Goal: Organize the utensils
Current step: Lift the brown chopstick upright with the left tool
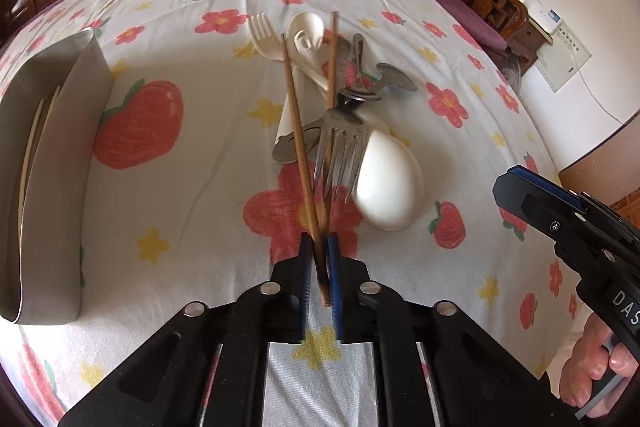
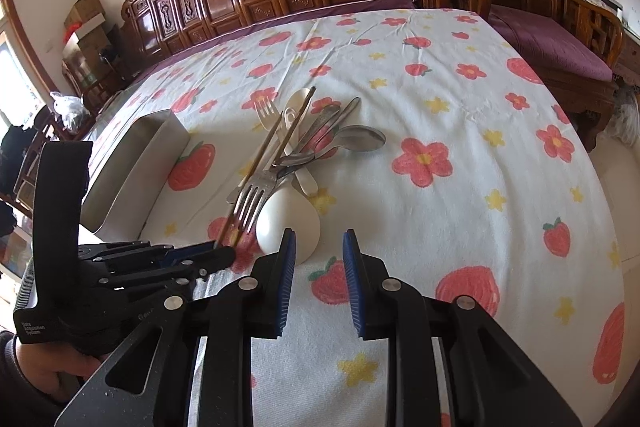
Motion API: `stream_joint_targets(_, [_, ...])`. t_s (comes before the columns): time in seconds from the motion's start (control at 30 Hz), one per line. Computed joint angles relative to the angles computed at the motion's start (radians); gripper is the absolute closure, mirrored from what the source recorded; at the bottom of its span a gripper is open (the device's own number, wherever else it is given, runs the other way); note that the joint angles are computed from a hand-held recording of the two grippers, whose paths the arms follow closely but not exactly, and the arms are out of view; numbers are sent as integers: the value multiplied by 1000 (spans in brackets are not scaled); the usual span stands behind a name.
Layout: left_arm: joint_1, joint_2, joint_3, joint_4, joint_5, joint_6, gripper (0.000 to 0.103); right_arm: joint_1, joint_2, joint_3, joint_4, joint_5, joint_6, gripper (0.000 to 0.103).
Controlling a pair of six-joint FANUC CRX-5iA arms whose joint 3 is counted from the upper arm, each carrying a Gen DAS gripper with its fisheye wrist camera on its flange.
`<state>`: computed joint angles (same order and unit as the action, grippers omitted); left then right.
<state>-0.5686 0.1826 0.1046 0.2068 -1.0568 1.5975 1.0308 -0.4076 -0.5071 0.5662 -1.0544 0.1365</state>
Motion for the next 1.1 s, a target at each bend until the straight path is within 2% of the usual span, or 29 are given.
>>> stream_joint_targets(0.43, [46,-115,-100,42,59,-76,99,-20,36,15,-13,16,19,76])
stream_joint_targets(0.7, [73,-193,-140,12,91,-132,99,-115,113,59,-37,97,37,75])
stream_joint_targets(0.87, [99,-242,-178,33,104,-172,99,-182,189,111,-65,123,60,73])
stream_joint_targets(1.1, [128,-281,-220,63,118,-210,99,-231,220,129,-103,169,58,73])
